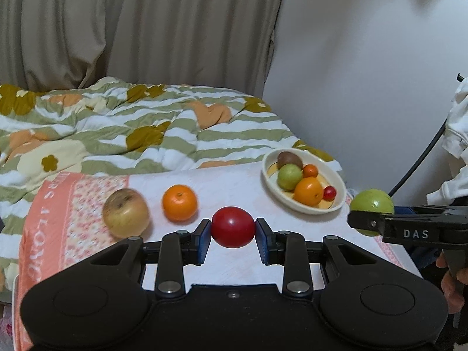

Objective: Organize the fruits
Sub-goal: 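Carry the red tomato and green apple to the cream bowl with both tools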

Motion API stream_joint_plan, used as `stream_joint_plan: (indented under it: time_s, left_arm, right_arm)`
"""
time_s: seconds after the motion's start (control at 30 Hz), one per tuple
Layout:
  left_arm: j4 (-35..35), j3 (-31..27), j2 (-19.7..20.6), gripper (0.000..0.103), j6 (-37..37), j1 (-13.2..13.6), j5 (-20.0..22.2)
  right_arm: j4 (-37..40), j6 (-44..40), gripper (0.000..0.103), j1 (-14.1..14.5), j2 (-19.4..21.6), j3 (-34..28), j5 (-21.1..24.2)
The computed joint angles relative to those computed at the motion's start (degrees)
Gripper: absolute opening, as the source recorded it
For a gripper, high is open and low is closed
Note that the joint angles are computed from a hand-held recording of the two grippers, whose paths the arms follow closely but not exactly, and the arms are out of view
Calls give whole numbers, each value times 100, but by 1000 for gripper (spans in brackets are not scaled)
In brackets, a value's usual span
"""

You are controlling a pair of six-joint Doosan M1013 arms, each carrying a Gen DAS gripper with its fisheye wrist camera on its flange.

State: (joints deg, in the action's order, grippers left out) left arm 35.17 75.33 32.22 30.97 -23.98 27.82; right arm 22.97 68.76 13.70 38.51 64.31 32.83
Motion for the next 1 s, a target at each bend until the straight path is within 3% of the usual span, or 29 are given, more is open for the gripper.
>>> stream_joint_plan:
  time_s: [0.4, 0.7, 1.0]
  left_arm:
    - [54, -1661, 967, 36, -318, -273, 969]
    - [-212, -3169, 1860, 36, -4, -306, 1872]
    - [-886, -4831, 2845, 36, 777, -194, 2842]
  right_arm:
    - [646, -1111, 72, -600, 592, -1064, 811]
    - [716, -1341, 72, -847, 1569, -2710, 1770]
    - [464, -784, 72, -904, 2624, -4541, 2697]
